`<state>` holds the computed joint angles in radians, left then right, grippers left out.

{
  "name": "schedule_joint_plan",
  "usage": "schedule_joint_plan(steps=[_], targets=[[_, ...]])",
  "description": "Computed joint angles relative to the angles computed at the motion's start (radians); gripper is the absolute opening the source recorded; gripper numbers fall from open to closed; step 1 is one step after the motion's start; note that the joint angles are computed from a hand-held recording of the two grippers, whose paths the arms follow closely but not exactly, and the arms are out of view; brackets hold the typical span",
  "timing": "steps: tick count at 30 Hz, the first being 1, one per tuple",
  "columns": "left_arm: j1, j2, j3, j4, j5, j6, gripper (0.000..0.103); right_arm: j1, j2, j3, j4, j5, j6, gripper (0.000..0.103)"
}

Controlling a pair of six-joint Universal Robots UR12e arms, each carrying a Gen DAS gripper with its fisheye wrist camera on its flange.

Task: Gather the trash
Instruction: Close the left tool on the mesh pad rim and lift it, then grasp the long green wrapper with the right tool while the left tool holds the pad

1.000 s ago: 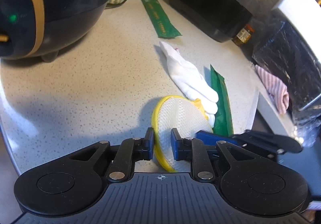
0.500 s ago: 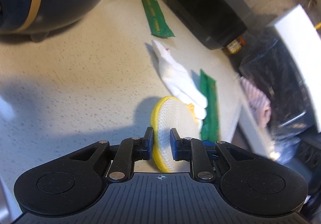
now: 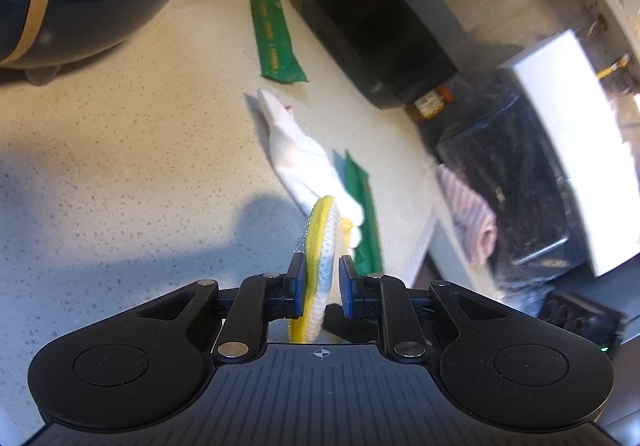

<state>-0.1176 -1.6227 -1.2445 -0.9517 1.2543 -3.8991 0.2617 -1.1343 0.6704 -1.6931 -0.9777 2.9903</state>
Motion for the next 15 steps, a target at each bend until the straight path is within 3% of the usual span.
schedule_joint_plan(steps=[3, 5, 15], targets=[[-0.021, -0.023, 0.057, -0.126, 0.074, 0.071, 0.02, 0.004, 0.001, -0.004, 0.004, -0.012, -0.022, 0.049], [-0.031, -0.03, 0.073, -0.157, 0.105, 0.094, 0.02, 0.006, -0.002, 0.002, -0.003, -0.017, -0.027, 0.049], [-0.059, -0.054, 0.115, -0.186, 0.195, 0.134, 0.02, 0.006, 0.003, -0.011, 0.016, -0.014, -0.039, 0.049]])
